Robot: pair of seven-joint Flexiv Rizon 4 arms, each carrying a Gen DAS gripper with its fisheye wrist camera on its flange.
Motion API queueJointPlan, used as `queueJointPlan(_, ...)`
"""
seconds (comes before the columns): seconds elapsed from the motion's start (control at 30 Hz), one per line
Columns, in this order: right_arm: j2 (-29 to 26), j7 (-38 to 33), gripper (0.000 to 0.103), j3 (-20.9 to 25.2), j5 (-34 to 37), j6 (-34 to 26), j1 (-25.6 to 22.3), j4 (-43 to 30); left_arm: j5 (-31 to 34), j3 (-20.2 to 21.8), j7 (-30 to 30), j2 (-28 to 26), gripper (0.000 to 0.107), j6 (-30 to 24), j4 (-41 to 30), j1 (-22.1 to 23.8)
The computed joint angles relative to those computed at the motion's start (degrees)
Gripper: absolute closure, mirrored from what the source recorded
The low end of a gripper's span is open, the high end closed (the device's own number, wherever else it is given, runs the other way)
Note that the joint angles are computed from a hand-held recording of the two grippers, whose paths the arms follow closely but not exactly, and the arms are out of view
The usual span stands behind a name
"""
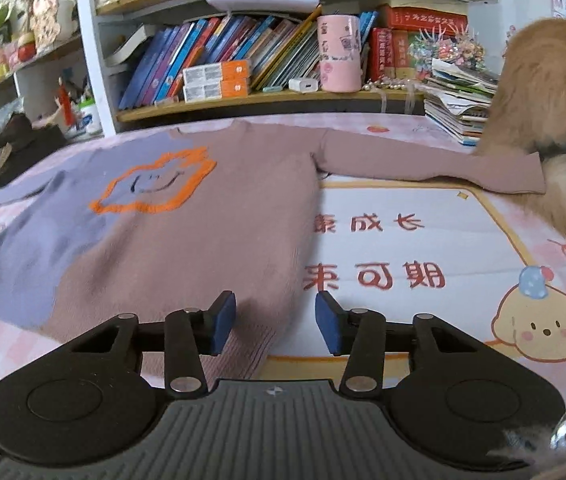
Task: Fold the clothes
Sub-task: 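Grasp the sweater hem with the right tool while the left tool grasps the hem too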
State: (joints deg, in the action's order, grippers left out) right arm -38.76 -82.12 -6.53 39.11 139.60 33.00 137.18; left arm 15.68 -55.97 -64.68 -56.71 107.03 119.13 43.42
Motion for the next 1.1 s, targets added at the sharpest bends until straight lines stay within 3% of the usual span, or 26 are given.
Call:
queueJointPlan(0.23, -1.1, 0.8, 0.064, 1.1, -0.8, 1.8, -1.0, 0.3, -2.6, 3.0, -1.6, 2.8, 0.07, -1.1, -0.5, -3.1)
queueJointPlan(0.3, -1.2, 1.0, 0.067, 1.3, -1.1, 2.1, -1.3, 0.3, -2.8, 3.3, -1.7, 3.2, 0.07, -1.3, -0.5, -3.5)
queueJointPlan(0.4, -1.3, 1.6, 0.08, 2.1, -2.7, 3.0, -2.4, 0.5, -2.7, 3.2, -1.5, 3.0, 0.07, -1.7, -0.7, -3.5)
queueJointPlan(0.5, -1.3, 1.8, 0.087, 2.3, -3.2, 3.2, -2.7, 0.5, -3.0, 2.2, -0.8, 1.9, 0.09, -2.6, -1.1, -3.2)
queueJointPlan(0.63, -1.7, 2.7, 0.094, 2.4, -2.8, 3.9, -3.2, 0.1, -3.6, 1.9, 0.0, 1.3, 0.098, -3.2, -1.7, -3.9)
queueJointPlan(1.1, -1.3, -1.6, 0.094, -0.4, 1.8, 0.7, 1.1, -1.4, -5.4, 0.7, 1.5, 0.7, 0.101, -4.0, -1.5, -2.7)
